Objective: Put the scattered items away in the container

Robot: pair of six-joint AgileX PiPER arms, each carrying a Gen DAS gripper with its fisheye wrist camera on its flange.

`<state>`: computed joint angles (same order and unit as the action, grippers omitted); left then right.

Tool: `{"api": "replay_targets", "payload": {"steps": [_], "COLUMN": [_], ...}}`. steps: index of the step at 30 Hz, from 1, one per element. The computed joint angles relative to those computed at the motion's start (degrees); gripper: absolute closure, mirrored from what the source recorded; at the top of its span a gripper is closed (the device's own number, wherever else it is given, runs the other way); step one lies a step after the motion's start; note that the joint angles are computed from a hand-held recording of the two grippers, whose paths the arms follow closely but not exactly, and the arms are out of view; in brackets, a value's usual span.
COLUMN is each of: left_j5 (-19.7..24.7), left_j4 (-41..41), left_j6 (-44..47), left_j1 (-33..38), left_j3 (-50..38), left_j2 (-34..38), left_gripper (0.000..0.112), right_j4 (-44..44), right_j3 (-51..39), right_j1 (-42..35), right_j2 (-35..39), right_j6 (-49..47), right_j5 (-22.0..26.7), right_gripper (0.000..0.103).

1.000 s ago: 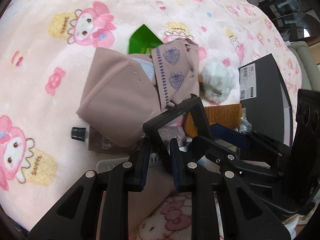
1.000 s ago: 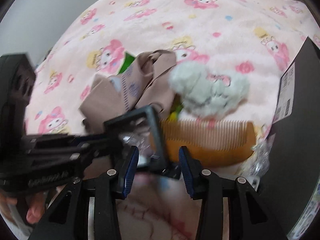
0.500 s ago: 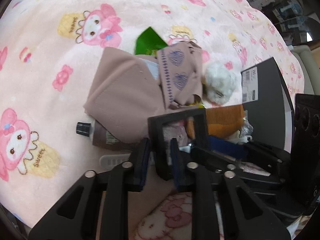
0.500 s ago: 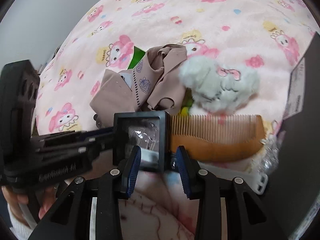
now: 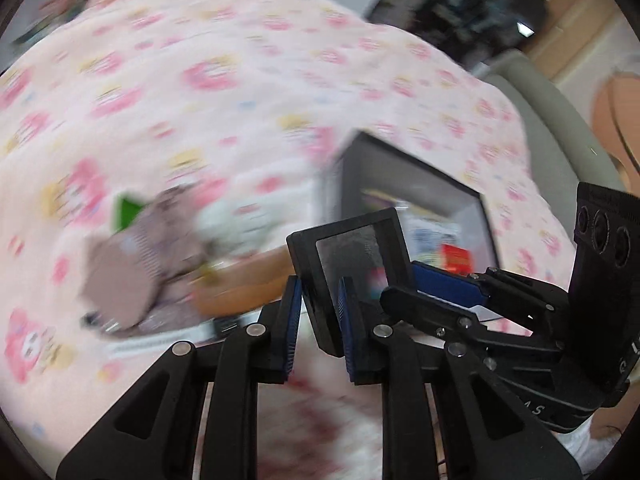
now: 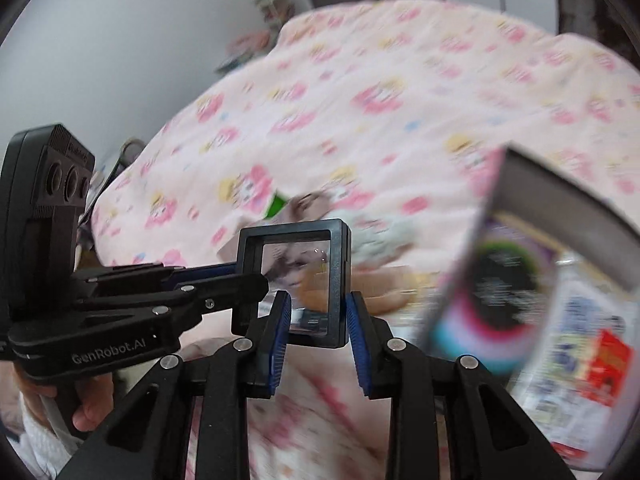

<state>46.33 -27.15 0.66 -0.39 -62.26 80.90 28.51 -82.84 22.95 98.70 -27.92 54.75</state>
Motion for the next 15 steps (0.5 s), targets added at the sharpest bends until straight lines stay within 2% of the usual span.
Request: {"api": "replay_targets", "payload": {"steps": [5,9,12,15], "left_j5": [1.4,6.0,11.3,15.7], "left_j4": [1.4,2.6,3.3,4.9], "left_j6": [-2.9,-5.7,-8.8,-11.5], "left_j1": [-10.8,-17.4,-20.4,-22.5], "left_j3": [-15.5,-31.1,-44.3,-54.4], "left_j2": [14.0,26.7,37.2,44.9], "left_gripper": [0.096,0.096,0.096,0.096], "right_j4": [-1.2,-3.5,-4.6,-3.9], "right_j3": [-1.3,-4.3,-8.1,-11.3], "right_j1": [-11.9,-19.7,-24.3,-28.5], "right_j2": [-1.9,1.8,6.8,12.2], "right_j6": [-5.1,-8.8,-9.6,-9.1], "right_j5": [3.7,4.0,4.8,7.1], "right_gripper": [0.077,0.077,0.077,0.077]}}
